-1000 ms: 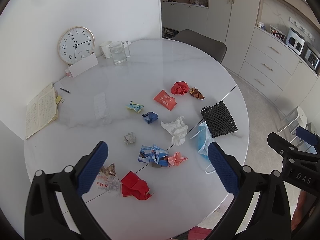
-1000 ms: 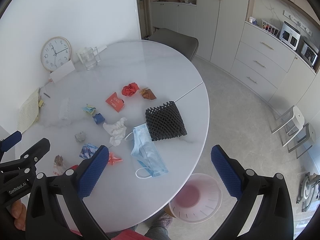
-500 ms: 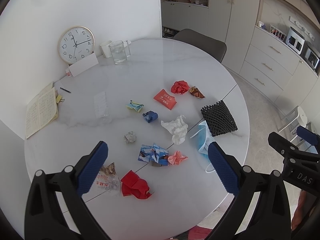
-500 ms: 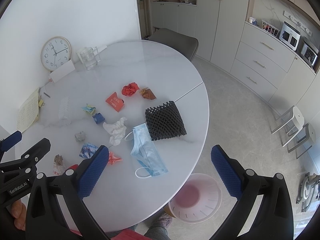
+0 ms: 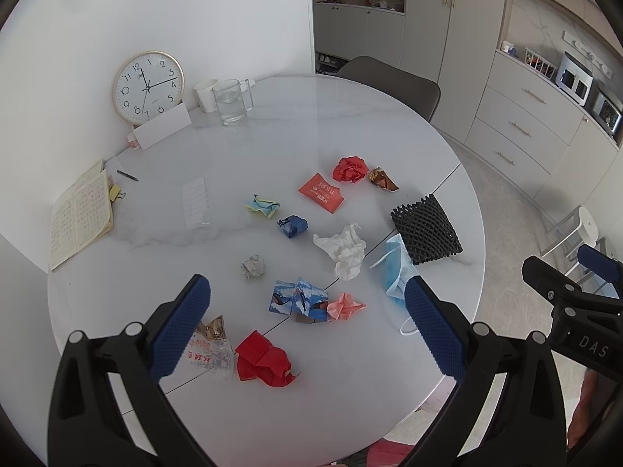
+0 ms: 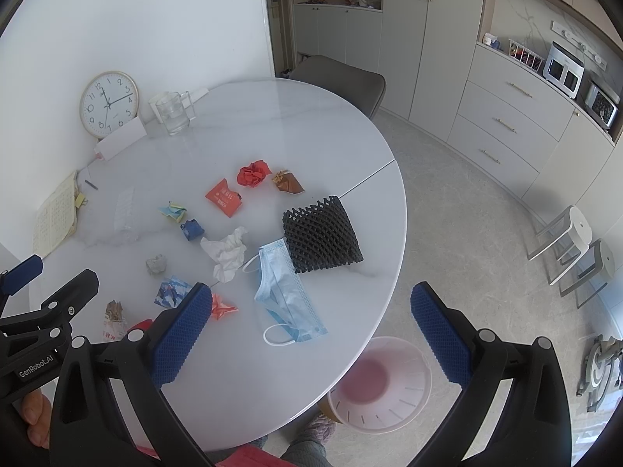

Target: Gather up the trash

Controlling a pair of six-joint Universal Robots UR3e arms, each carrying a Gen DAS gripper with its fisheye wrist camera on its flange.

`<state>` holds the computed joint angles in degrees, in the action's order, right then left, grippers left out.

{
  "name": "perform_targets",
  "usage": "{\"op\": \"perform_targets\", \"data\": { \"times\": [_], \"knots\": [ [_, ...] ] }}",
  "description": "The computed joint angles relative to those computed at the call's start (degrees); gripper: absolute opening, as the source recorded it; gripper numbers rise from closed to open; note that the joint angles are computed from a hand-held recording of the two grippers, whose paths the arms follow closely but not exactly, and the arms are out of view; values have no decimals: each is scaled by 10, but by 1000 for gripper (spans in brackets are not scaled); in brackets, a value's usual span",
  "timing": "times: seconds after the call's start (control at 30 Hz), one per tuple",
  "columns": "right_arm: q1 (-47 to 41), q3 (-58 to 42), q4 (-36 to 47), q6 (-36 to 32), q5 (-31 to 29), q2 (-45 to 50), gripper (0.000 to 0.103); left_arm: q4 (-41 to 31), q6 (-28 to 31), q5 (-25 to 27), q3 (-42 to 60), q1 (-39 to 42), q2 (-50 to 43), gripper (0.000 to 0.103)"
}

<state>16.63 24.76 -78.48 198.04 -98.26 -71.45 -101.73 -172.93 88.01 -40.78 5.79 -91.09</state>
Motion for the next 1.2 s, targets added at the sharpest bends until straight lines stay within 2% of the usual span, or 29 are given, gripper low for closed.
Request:
{"op": "perform_targets", "data": {
  "times": [0.23, 0.47, 0.63, 0.87, 1.03, 1.2],
  "knots": [
    [1, 22, -12, 6, 1, -11, 101, 8, 4, -26, -26, 21, 18, 95],
    [2, 110, -61, 23, 24, -42, 101, 58, 37, -62, -130, 75, 73, 95],
    [25, 154, -88, 35, 29, -38, 101, 89, 125, -111, -238, 160, 129, 95],
    [65, 214, -142, 54, 59, -24, 101, 122, 289, -140, -388, 297, 190, 95],
    [106, 240, -191, 54, 74, 2, 101, 105, 401, -156, -436, 371, 195, 95],
    [141, 241, -227, 65, 106, 46, 101, 68, 460, -169, -437, 414, 178, 95]
  ]
}}
